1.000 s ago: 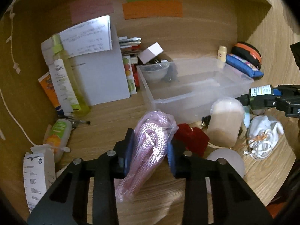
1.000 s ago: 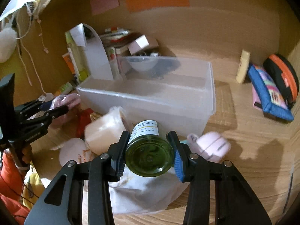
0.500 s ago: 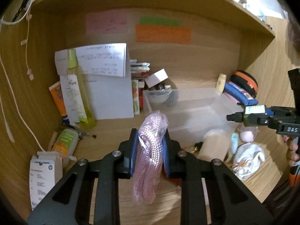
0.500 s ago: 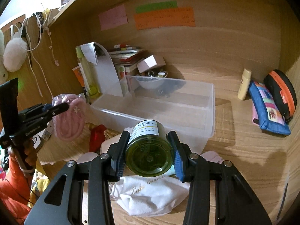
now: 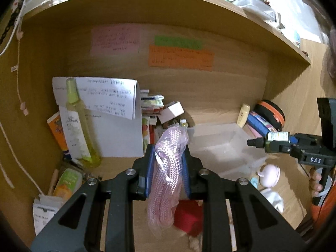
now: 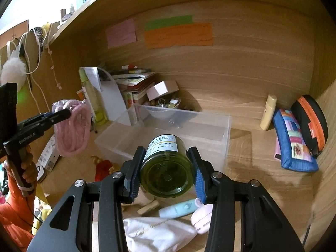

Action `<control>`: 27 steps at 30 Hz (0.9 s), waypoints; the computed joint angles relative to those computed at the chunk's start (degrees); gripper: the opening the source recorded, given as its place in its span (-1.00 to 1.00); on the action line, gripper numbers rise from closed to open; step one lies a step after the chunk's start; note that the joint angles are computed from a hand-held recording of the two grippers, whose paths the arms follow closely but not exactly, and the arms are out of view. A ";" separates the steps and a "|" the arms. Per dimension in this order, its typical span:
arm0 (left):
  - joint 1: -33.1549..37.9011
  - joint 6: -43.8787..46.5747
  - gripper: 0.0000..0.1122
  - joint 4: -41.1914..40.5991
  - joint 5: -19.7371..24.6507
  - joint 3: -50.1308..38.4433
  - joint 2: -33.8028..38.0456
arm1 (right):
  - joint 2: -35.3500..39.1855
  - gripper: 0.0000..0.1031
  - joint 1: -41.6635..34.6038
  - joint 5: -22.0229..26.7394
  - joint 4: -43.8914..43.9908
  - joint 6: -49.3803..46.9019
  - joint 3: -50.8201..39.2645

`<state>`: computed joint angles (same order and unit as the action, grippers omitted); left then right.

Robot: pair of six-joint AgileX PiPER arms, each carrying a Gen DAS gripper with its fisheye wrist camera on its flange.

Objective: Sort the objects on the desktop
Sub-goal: 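Carry the pink rope into the clear box with the left tool while the right places the bottle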

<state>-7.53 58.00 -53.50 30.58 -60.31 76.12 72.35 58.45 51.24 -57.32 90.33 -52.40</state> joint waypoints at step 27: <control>-8.29 -17.42 -0.58 11.46 4.82 -21.34 23.26 | 10.77 -0.25 -22.68 -20.40 14.01 -20.42 -1.65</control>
<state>-15.82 40.58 -42.04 35.39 -81.65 99.38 83.12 35.77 30.85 -43.31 69.91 -54.05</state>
